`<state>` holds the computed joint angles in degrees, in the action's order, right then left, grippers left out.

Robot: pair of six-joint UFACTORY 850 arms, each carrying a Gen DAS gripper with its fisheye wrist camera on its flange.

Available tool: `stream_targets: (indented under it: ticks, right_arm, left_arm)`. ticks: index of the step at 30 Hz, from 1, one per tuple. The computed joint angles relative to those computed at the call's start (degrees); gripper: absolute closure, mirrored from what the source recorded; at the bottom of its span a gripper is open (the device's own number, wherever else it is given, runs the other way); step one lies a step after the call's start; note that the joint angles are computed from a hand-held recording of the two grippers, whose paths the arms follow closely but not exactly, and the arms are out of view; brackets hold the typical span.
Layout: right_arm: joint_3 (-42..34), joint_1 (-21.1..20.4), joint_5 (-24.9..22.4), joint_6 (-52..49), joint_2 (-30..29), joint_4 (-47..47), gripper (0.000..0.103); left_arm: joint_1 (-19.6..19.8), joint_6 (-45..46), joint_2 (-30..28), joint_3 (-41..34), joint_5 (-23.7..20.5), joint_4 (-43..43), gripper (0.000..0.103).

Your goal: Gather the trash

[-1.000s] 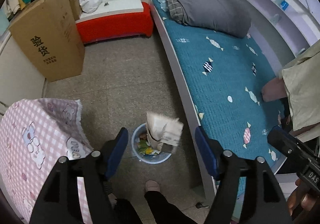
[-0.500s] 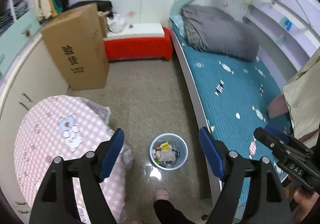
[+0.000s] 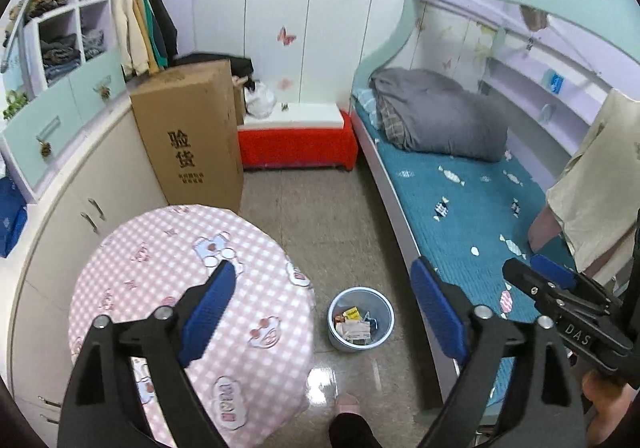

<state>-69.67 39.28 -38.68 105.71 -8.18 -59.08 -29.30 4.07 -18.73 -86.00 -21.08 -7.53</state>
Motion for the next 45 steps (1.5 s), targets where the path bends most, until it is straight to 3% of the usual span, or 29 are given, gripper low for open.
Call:
stream_targets:
  ticks: [5, 10, 18, 29, 45]
  right_arm:
    - [-1.45, 7.46, -10.1, 6.71, 0.08, -3.48, 0.029]
    - [-3.36, 13.2, -18.66, 8.64, -0.59, -4.8, 0.027]
    - [-5.14, 17.53, -25.76, 7.82, -0.92, -5.85, 0.023]
    - [-4.07, 18.15, -26.97, 8.07, 0.36, -7.31, 0.021]
    - [-2.15, 16.5, -25.77, 8.34, 2.19, -6.68, 0.02]
  left_arm:
    - [1.65, 5.94, 9.16, 10.0, 4.92, -3.27, 0.01]
    - [2.3, 11.34, 15.31, 15.79, 6.54, -6.42, 0.009]
    - [2.59, 18.25, 20.11, 19.47, 7.74, -12.62, 0.009]
    - [1.35, 13.85, 20.44, 19.27, 10.45, -8.35, 0.009]
    - [-0.69, 11.37, 17.45, 15.91, 9.87, -5.21, 0.009]
